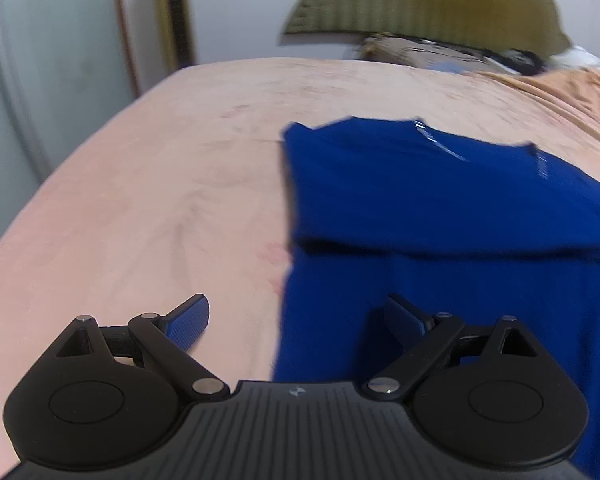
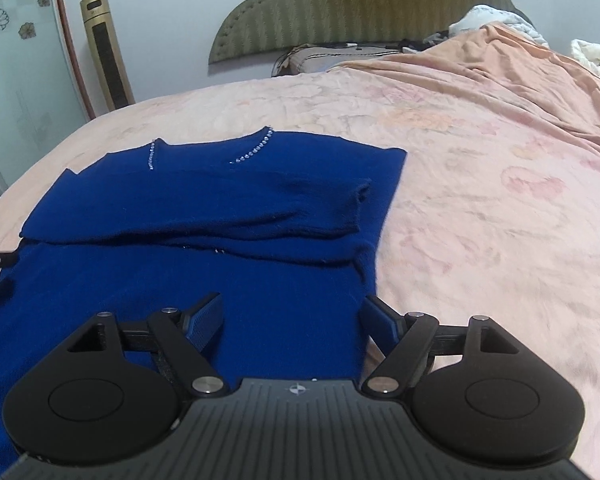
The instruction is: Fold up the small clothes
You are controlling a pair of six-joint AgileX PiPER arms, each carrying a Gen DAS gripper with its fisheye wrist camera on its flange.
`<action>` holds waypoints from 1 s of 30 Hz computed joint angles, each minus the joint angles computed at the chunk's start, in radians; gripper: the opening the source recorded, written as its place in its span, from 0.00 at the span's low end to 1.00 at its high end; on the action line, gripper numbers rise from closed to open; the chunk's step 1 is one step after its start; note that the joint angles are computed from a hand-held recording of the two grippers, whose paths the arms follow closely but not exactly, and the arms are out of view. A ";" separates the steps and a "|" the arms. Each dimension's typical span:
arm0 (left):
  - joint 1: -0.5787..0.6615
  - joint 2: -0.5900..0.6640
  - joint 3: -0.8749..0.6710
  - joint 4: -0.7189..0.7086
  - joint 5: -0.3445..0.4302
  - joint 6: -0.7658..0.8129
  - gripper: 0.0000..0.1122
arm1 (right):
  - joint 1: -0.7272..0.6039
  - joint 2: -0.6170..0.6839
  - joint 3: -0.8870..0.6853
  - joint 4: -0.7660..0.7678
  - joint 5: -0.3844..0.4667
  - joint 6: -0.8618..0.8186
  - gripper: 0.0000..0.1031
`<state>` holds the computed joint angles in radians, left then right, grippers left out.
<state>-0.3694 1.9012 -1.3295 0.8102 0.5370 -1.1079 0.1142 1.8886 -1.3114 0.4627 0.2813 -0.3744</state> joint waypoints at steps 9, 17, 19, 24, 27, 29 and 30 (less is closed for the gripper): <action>0.057 -0.106 0.194 -0.100 -0.165 0.102 0.85 | -0.063 -0.100 0.167 0.270 0.016 -0.293 0.75; 0.071 -0.153 0.236 -0.371 -0.219 0.372 0.84 | -0.045 -0.194 0.297 0.499 0.050 -0.525 0.65; 0.049 -0.169 0.260 -0.369 -0.234 0.379 0.78 | -0.028 -0.213 0.315 0.505 0.063 -0.540 0.61; -0.042 -0.192 0.297 -0.125 -0.208 0.164 0.39 | 0.047 -0.257 0.367 0.415 -0.004 -0.487 0.43; -0.061 -0.191 0.280 -0.140 -0.194 0.156 0.14 | 0.055 -0.263 0.367 0.389 -0.020 -0.454 0.14; -0.073 -0.177 0.255 -0.127 -0.171 0.136 0.11 | 0.043 -0.261 0.365 0.433 -0.022 -0.489 0.11; -0.076 -0.170 0.240 -0.130 -0.161 0.132 0.10 | 0.040 -0.262 0.365 0.437 -0.028 -0.496 0.10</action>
